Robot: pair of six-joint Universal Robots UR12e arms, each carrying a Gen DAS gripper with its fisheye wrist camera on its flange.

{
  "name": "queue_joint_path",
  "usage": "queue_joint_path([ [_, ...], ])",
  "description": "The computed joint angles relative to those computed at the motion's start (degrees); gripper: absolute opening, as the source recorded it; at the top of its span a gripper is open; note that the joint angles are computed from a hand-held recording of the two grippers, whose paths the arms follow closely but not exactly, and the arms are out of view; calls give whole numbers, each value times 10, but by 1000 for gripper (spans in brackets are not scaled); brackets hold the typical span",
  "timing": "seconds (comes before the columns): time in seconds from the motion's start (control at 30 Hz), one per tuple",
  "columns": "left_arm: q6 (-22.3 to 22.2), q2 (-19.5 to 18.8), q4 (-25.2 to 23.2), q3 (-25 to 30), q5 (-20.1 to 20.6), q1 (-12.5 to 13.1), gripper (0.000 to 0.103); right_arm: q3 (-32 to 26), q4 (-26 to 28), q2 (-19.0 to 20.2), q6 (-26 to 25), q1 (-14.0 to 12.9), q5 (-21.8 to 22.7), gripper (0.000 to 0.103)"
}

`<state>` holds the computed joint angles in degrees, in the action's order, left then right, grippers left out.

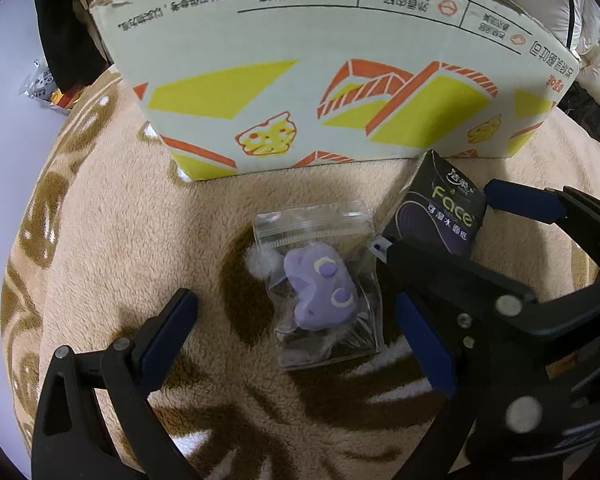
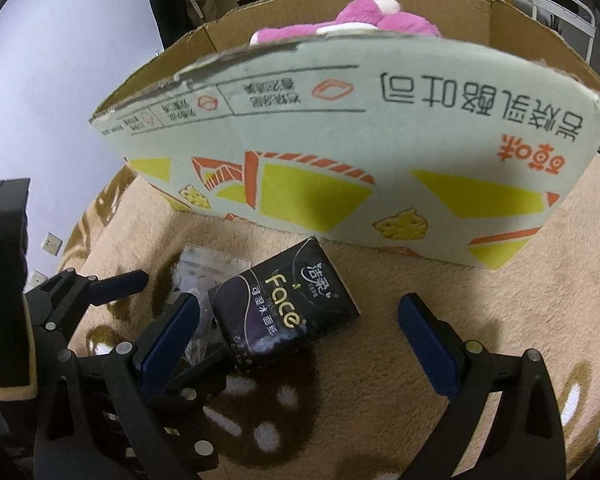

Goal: Organize soft objects
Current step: 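Grasp the bagged purple toy with the left tool while the right tool grasps the black 'Face' tissue pack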

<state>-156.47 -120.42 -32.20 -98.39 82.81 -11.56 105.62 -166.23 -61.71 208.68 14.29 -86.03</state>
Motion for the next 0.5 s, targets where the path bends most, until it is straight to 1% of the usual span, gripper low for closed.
queue_joint_path([
  [0.1, -5, 2, -2, -1, 1, -3, 98, -4, 8, 2, -5, 3, -9, 103],
  [0.37, 5, -2, 3, 0, 5, -1, 98, -18, 32, 8, 0, 11, -37, 103],
  [0.4, 5, -3, 0, 1, 7, -2, 98, -21, 35, 10, 2, 13, -40, 102],
  [0.5, 3, -3, 0, 1, 7, -3, 98, -24, 40, 11, 5, 15, -51, 94],
])
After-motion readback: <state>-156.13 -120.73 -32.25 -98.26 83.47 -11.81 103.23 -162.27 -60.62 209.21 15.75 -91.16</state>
